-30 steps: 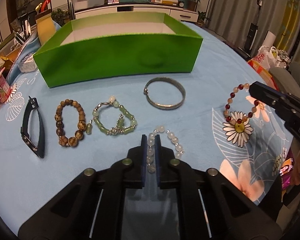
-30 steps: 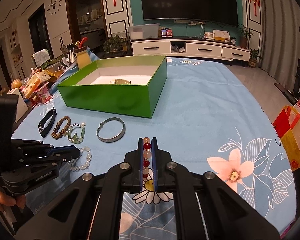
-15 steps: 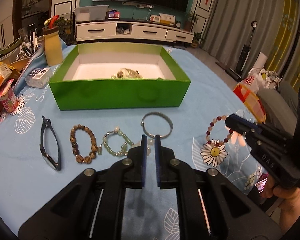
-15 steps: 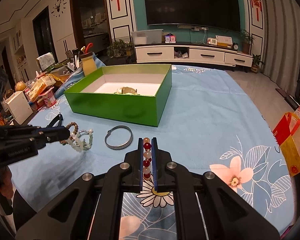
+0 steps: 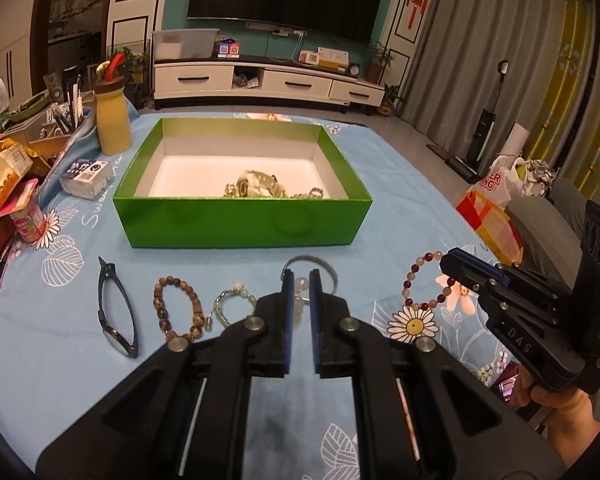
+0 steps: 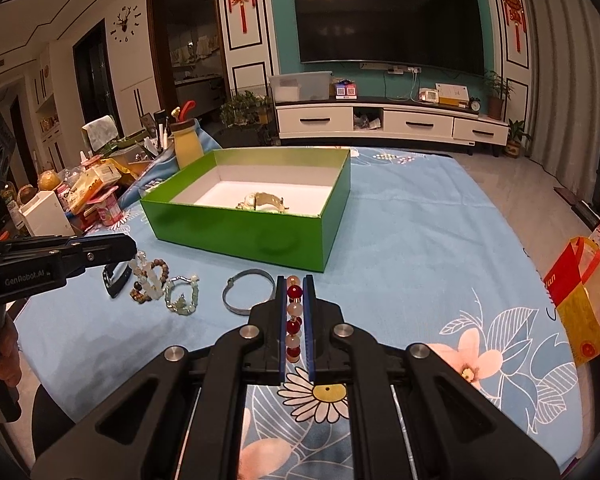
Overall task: Organize jewelry
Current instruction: 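Lift the red-and-peach bracelet with the right gripper while the left gripper grasps the white bead bracelet, then carry the red-and-peach and white bead bracelets over the green box with both grippers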
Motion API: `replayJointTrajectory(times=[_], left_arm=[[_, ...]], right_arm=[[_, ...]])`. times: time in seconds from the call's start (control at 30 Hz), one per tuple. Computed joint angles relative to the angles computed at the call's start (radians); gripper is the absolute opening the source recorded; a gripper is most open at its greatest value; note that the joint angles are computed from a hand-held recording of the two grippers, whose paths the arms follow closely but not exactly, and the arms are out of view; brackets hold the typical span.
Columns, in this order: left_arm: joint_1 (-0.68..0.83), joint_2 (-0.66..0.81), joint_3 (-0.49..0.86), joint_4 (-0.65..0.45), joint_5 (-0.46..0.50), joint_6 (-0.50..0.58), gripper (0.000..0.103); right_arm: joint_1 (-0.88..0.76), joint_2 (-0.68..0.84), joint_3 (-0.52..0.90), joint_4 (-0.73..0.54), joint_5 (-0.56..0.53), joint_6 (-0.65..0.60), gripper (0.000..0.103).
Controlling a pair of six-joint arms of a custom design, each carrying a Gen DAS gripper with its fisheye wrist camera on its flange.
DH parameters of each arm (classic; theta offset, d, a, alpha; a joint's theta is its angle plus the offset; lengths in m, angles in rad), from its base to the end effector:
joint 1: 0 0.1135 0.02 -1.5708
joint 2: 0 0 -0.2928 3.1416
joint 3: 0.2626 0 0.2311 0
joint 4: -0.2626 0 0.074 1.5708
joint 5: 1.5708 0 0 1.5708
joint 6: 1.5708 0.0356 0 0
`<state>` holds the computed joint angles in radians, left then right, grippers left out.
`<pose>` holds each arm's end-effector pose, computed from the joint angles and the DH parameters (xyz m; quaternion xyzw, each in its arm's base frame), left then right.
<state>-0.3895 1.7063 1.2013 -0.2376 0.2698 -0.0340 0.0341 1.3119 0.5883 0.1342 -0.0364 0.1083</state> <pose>0.3328 -0.1469 0.2749 0.2137 0.8833 -0.2042 0.3639 0.2429 0.0096 0.2328 0.0241 0.8816 0.0495 0.4688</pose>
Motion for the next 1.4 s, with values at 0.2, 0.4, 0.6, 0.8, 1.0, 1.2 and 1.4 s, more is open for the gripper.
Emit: replayJointTrajectory(times=[0.2,0.4,0.6,0.8,1.0,1.2,1.4], left_arm=[[0.006,-0.001,0.023,-0.007,0.006,-0.001,0.007],[0.011,-0.001,0.041,-0.011,0.015,0.002,0.007],[0.018,0.006,0.074,-0.027,0.026,0.003,0.007],[0.023,0.014,0.105,-0.037,0.031,0.005,0.007],[0.026,0.033,0.145,-0.046,0.034,0.004,0.007],[0.024,0.063,0.203,-0.062,0.035,0.008,0.007],[0.021,0.103,0.275,-0.083,0.040,0.014,0.007]], right_arm=[[0.006,-0.006,0.016,-0.003,0.000,-0.006,0.007],[0.014,-0.007,0.035,-0.009,0.001,-0.011,0.007],[0.027,0.005,0.063,-0.011,0.003,-0.019,0.007],[0.035,0.024,0.083,-0.001,0.002,-0.023,0.007],[0.036,0.044,0.115,0.000,-0.002,-0.023,0.007],[0.031,0.061,0.142,0.006,-0.005,-0.028,0.007],[0.018,0.087,0.190,0.009,-0.010,-0.034,0.007]])
